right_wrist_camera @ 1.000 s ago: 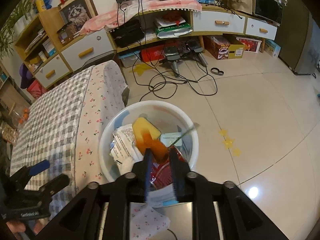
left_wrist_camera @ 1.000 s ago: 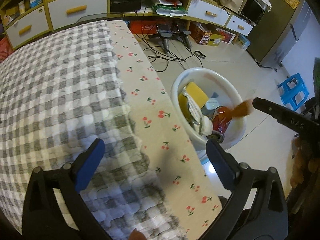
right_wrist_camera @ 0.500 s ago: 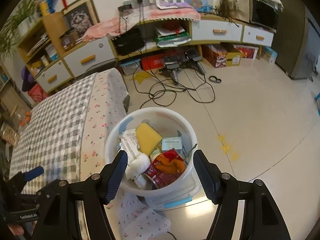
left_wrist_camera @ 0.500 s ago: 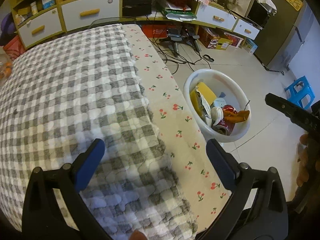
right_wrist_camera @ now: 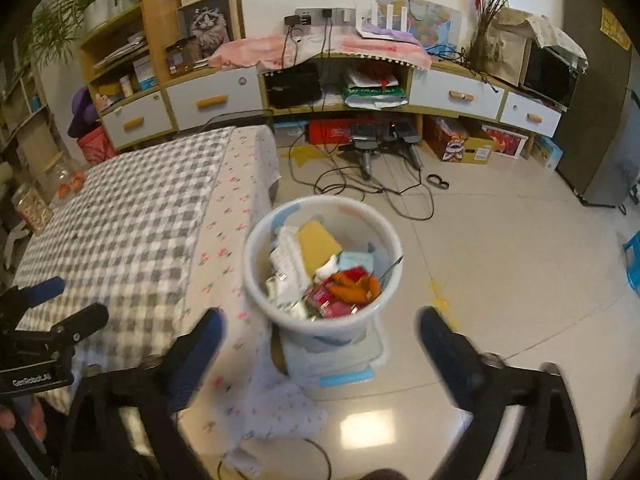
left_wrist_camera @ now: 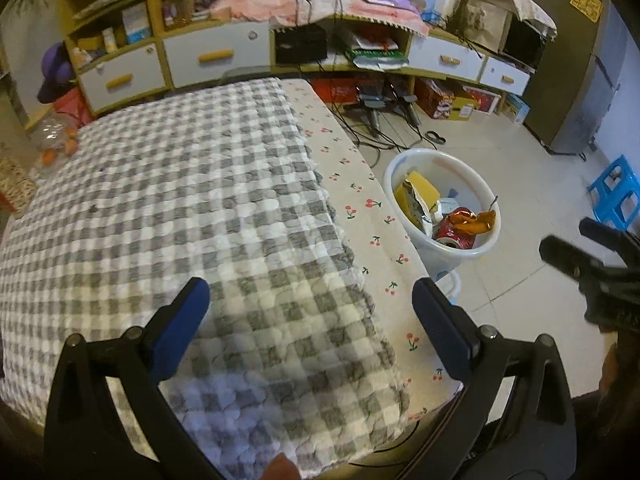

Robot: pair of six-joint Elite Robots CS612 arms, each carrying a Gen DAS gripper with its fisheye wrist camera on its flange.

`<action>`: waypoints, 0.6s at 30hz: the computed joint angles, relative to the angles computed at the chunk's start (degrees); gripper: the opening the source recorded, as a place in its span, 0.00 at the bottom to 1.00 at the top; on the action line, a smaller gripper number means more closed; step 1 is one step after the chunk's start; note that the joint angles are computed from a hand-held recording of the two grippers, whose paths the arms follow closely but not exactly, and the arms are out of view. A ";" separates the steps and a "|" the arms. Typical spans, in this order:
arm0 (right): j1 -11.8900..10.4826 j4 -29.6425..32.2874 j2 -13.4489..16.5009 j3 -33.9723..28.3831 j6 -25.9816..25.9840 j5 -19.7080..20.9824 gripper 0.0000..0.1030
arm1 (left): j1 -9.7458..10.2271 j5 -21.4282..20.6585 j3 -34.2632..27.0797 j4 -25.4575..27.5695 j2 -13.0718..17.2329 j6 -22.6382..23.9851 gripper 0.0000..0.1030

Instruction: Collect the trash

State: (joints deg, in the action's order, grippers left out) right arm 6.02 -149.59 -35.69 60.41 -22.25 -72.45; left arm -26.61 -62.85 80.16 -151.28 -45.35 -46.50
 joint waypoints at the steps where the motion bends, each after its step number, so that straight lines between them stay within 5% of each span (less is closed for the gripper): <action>1: 0.06 -1.28 -0.62 1.31 0.21 -0.11 1.00 | -0.32 1.06 0.71 -0.10 -0.41 -1.18 0.98; 7: 0.39 -6.48 -2.63 5.94 1.82 -0.36 1.00 | -1.46 4.32 3.74 -1.49 -1.91 -6.29 0.98; 18: 1.11 -7.27 -2.68 6.91 1.52 -1.46 1.00 | -1.82 5.17 4.83 -2.27 -2.17 -7.78 0.98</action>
State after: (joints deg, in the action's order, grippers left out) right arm 7.13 -156.86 -38.37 67.32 -20.73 -73.90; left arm -28.43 -57.68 84.99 -153.55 -47.52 -54.28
